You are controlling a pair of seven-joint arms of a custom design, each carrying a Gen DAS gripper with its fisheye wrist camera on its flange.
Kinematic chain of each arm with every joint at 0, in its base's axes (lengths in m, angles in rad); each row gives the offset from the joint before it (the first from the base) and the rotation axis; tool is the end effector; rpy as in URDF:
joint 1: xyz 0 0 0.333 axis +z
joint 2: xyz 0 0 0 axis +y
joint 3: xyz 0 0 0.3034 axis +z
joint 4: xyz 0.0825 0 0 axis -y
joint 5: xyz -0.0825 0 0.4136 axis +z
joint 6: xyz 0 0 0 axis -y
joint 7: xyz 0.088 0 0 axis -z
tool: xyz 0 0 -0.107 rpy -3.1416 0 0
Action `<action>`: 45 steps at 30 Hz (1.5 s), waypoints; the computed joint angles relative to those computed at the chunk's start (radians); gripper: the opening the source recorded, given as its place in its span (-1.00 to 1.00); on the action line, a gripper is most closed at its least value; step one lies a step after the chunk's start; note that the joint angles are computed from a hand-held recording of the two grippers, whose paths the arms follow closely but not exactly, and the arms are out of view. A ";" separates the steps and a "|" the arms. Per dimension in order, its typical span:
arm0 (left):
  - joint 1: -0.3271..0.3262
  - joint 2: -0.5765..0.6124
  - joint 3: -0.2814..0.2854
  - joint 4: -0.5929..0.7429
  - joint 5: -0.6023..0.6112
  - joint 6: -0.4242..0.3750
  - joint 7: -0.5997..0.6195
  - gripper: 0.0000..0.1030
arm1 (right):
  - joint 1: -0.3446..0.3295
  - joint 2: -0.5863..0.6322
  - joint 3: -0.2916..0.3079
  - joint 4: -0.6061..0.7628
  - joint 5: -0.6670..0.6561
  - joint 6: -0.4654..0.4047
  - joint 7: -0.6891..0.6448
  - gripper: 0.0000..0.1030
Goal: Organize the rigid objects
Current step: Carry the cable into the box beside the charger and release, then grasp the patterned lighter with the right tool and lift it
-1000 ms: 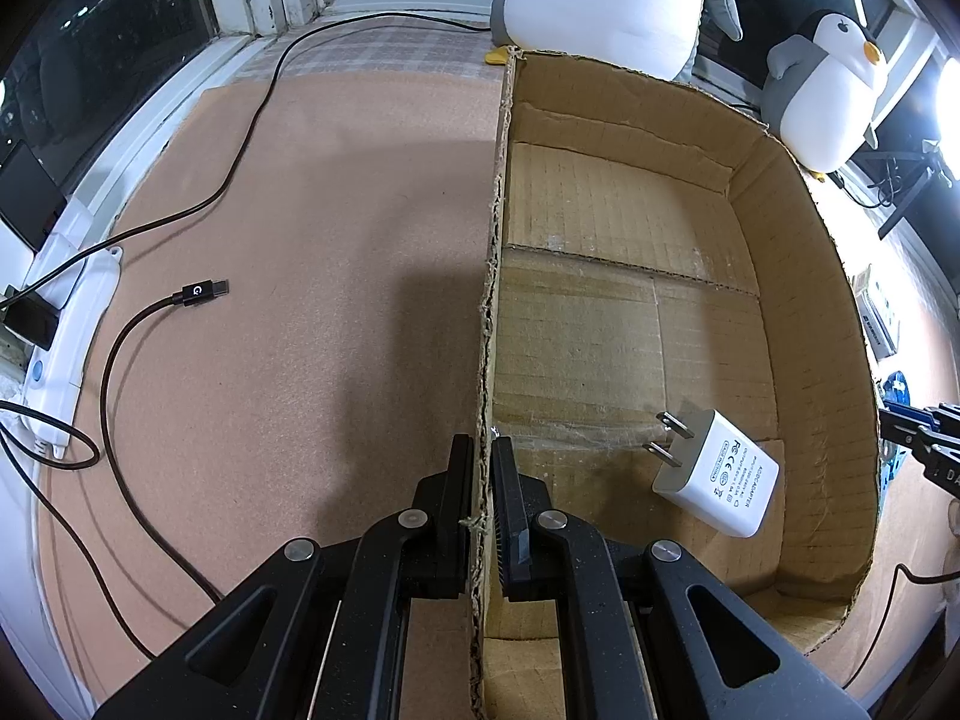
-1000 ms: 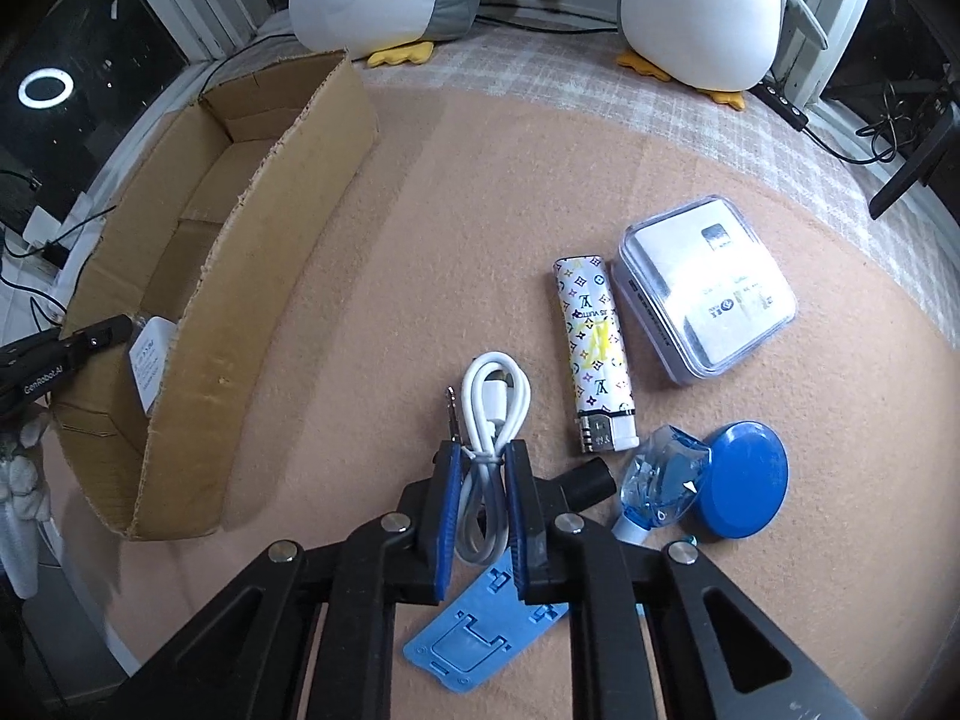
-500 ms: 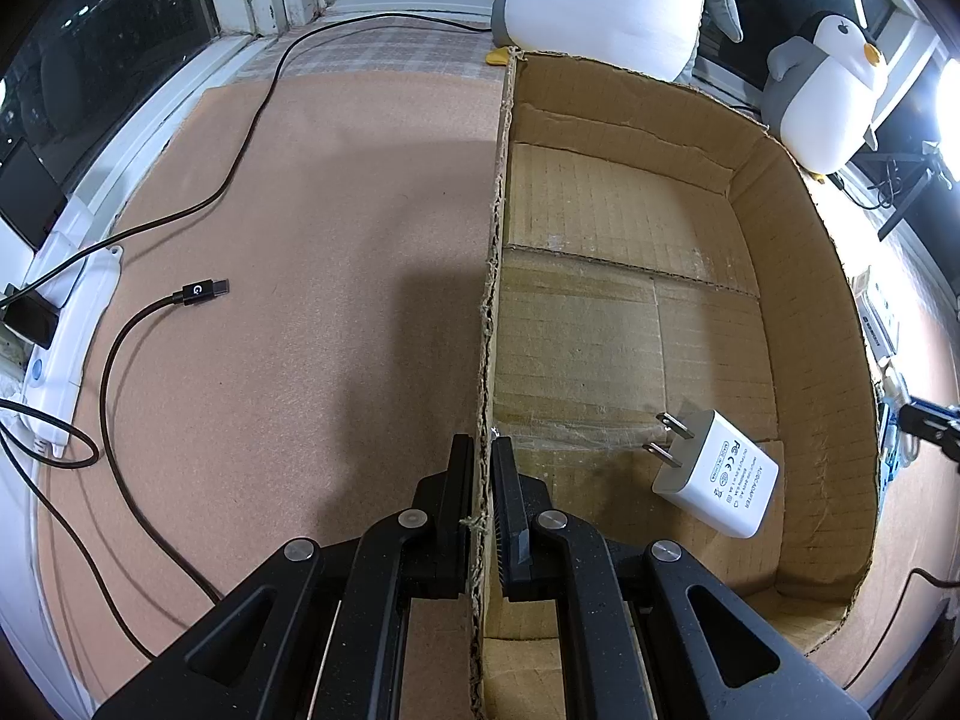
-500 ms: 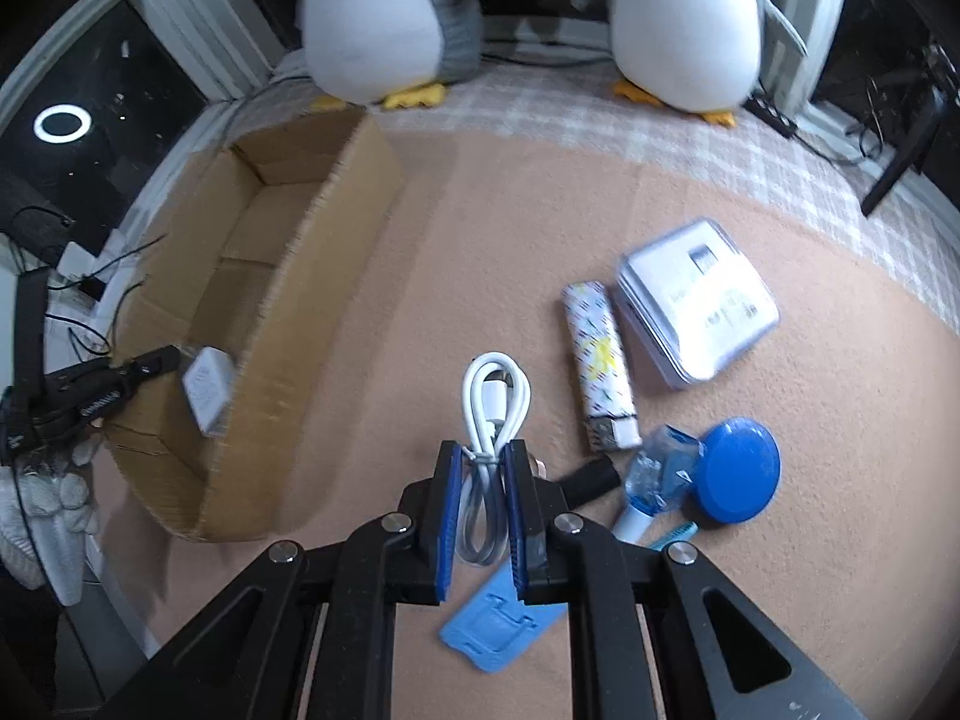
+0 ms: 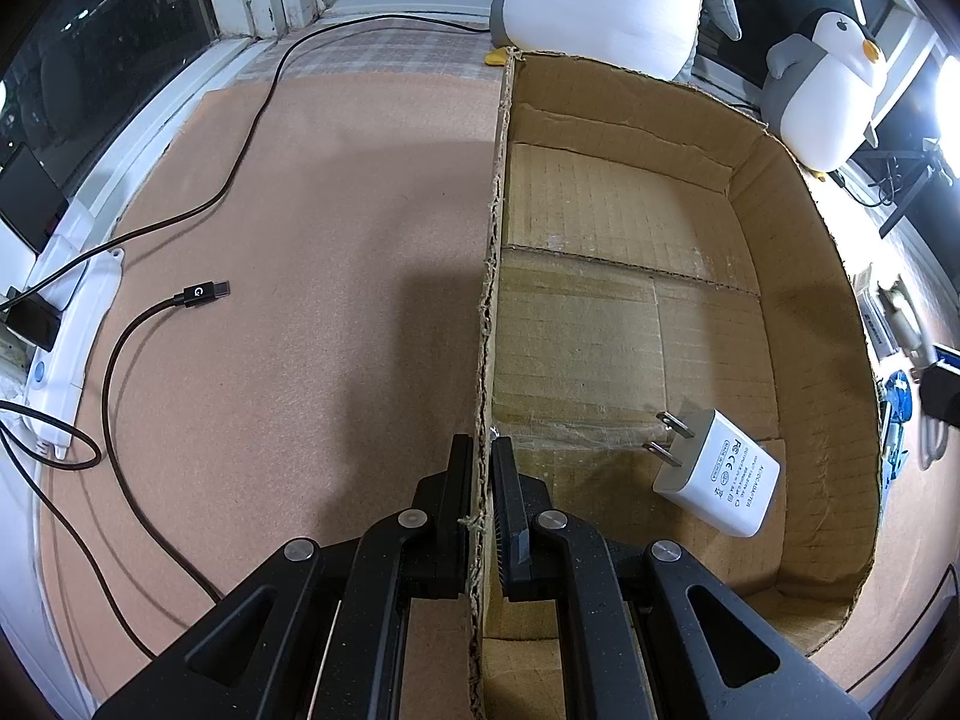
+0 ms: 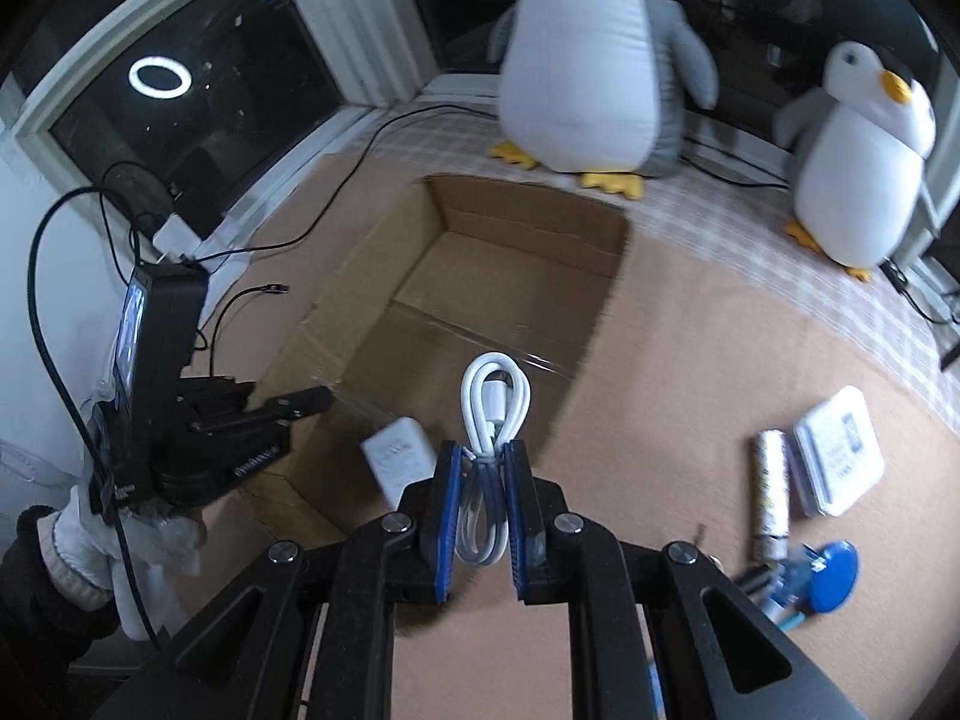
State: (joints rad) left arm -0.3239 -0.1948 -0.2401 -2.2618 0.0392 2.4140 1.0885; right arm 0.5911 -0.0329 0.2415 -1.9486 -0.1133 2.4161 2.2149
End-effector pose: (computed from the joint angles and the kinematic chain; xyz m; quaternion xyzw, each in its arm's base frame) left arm 0.4591 -0.2936 0.4485 -0.6570 0.7336 -0.1538 0.0810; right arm 0.4155 0.4580 0.5245 -0.7661 0.5914 -0.0622 0.2439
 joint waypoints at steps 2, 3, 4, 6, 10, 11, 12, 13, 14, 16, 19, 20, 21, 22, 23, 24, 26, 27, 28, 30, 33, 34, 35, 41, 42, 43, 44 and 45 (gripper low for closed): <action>0.000 0.000 0.000 0.000 0.001 0.000 0.001 -0.89 | 0.006 0.028 0.004 0.031 -0.008 -0.016 -0.001 -0.75; 0.000 0.000 0.000 0.000 0.001 0.000 0.001 -0.89 | 0.010 0.046 0.004 0.049 -0.016 -0.021 0.000 -0.75; 0.000 0.001 0.000 0.001 0.003 -0.001 0.000 -0.89 | 0.015 0.057 0.003 0.060 -0.025 -0.026 0.004 -0.75; 0.000 0.001 -0.001 0.001 0.005 -0.002 -0.002 -0.89 | 0.025 0.085 -0.001 0.089 -0.039 -0.041 0.008 -0.75; -0.001 0.000 0.000 0.001 0.005 -0.002 -0.002 -0.89 | 0.043 0.116 -0.014 0.118 -0.070 -0.067 0.016 -0.75; -0.001 0.000 0.000 0.001 0.004 -0.002 -0.002 -0.89 | 0.047 0.122 -0.017 0.122 -0.074 -0.071 0.017 -0.75; -0.001 0.000 0.000 0.000 0.003 -0.001 -0.003 -0.89 | 0.050 0.129 -0.019 0.128 -0.077 -0.077 0.017 -0.75; -0.001 0.000 0.000 0.000 0.002 -0.001 -0.003 -0.89 | 0.052 0.130 -0.022 0.127 -0.078 -0.078 0.013 -0.75; -0.001 0.000 0.000 0.000 0.001 0.000 -0.004 -0.89 | 0.054 0.132 -0.024 0.127 -0.081 -0.078 0.011 -0.75; 0.000 0.001 0.001 0.000 -0.001 0.001 -0.006 -0.89 | 0.059 0.134 -0.026 0.128 -0.089 -0.079 0.008 -0.75; 0.000 0.002 0.000 0.001 0.000 0.001 -0.008 -0.89 | 0.065 0.138 -0.027 0.132 -0.094 -0.080 0.001 -0.74; 0.000 0.002 0.001 0.001 -0.001 0.000 -0.007 -0.89 | 0.066 0.139 -0.027 0.133 -0.093 -0.079 -0.004 -0.74; 0.000 0.002 0.001 0.001 -0.002 0.000 -0.007 -0.89 | 0.068 0.139 -0.027 0.134 -0.098 -0.078 -0.004 -0.74; 0.000 0.001 0.001 0.001 -0.003 0.000 -0.007 -0.89 | 0.071 0.138 -0.028 0.133 -0.106 -0.073 0.001 -0.68; 0.000 0.001 0.001 0.001 -0.003 0.000 -0.007 -0.89 | 0.072 0.135 -0.028 0.131 -0.109 -0.070 0.003 -0.48; 0.000 0.001 0.002 0.000 -0.005 0.002 -0.007 -0.89 | 0.071 0.126 -0.029 0.120 -0.105 -0.055 0.004 -0.36; 0.000 0.002 0.001 0.001 -0.003 0.001 -0.008 -0.89 | 0.067 0.102 -0.029 0.093 -0.105 -0.026 0.016 -0.08; 0.000 0.003 0.000 0.002 -0.001 0.000 -0.008 -0.89 | 0.063 0.087 -0.029 0.079 -0.103 -0.015 0.019 -0.08; 0.000 0.003 0.000 0.002 0.000 0.000 -0.009 -0.89 | 0.057 0.073 -0.028 0.065 -0.094 -0.006 0.016 -0.08; 0.000 0.003 0.000 0.002 0.000 0.001 -0.008 -0.89 | 0.042 0.034 -0.026 0.026 -0.064 0.012 0.008 -0.08; 0.000 0.003 0.000 0.002 0.001 0.000 -0.010 -0.89 | 0.013 -0.031 -0.023 -0.034 -0.058 0.017 0.018 -0.08; 0.000 0.003 0.000 0.002 0.001 0.000 -0.010 -0.89 | 0.003 -0.047 -0.022 -0.049 -0.047 0.017 0.016 -0.07; 0.000 0.003 0.000 0.002 0.001 0.001 -0.009 -0.89 | -0.009 -0.067 -0.022 -0.069 -0.031 0.015 0.012 -0.08; 0.000 0.004 0.001 0.002 -0.003 0.001 -0.008 -0.89 | -0.084 -0.163 -0.028 -0.163 0.028 -0.043 0.003 -0.08; 0.001 0.004 0.001 0.002 -0.003 0.001 -0.008 -0.89 | -0.093 -0.172 -0.035 -0.178 0.055 -0.052 -0.010 -0.08; 0.001 0.004 0.001 0.002 -0.003 0.001 -0.008 -0.89 | -0.102 -0.176 -0.036 -0.184 0.071 -0.059 -0.018 -0.08; 0.001 0.004 0.001 0.002 -0.003 0.001 -0.008 -0.89 | -0.112 -0.181 -0.040 -0.195 0.084 -0.066 -0.023 -0.08; 0.000 0.004 0.001 0.002 -0.005 0.002 -0.007 -0.89 | -0.121 -0.184 -0.041 -0.203 0.093 -0.069 -0.028 -0.08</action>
State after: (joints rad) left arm -0.3235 -0.1912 -0.2387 -2.2596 0.0344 2.4160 1.0812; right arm 0.4703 -0.2165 0.2003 -2.1521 -0.0199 2.3474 2.1864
